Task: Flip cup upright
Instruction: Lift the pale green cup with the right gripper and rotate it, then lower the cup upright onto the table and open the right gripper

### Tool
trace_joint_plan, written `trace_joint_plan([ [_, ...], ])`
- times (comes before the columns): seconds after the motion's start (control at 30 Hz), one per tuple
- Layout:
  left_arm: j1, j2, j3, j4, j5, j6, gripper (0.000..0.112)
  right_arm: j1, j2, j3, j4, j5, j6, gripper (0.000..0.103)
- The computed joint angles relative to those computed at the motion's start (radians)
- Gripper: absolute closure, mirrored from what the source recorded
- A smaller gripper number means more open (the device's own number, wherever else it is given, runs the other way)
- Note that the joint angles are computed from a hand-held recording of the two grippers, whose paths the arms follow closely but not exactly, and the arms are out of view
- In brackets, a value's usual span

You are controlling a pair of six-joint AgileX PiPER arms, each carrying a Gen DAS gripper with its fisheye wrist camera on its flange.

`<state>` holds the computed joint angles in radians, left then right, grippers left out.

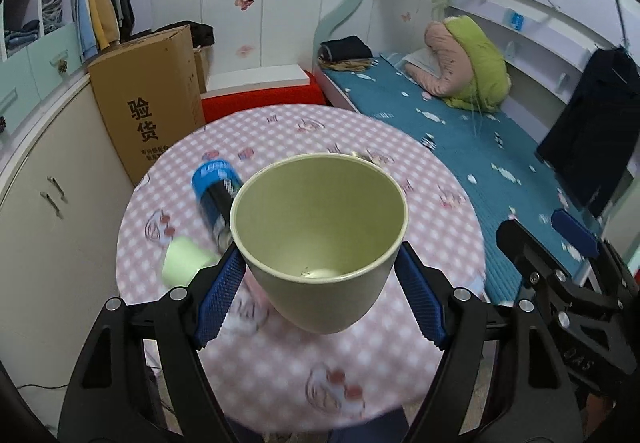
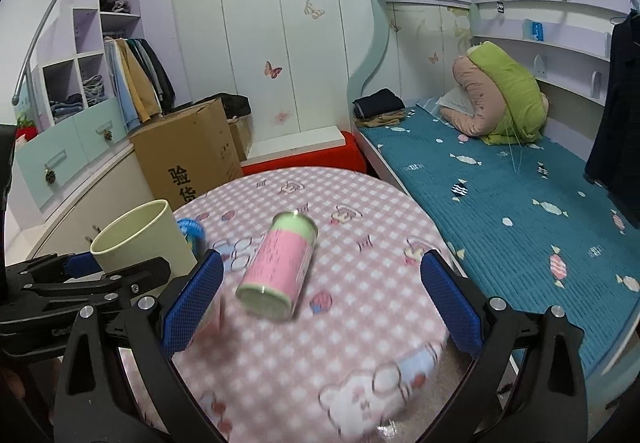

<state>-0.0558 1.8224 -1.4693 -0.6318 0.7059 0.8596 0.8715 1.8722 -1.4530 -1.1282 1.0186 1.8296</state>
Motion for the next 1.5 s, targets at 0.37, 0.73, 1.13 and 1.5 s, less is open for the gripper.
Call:
trace_joint_plan([
  [0.37,0.075,0.061,0.065,-0.001,0.201,0.07,0.036,0.081,0.029,0.002,0.122,0.048,-0.037,0.008],
  [0.73,-0.007,0.293,-0.185,0.004,0.201,-0.026,0.036,-0.041,0.098,-0.019,0.176,-0.049,-0.07,0.008],
  [1.13,0.068,0.351,-0.299,-0.062,0.276,-0.059,0.032,-0.163,0.105,-0.045,0.313,-0.28,-0.182,0.008],
  [1.5,0.22,0.219,-0.12,-0.146,0.097,0.132,0.02,-0.227,0.298,-0.335,0.744,-0.388,-0.547,0.008],
])
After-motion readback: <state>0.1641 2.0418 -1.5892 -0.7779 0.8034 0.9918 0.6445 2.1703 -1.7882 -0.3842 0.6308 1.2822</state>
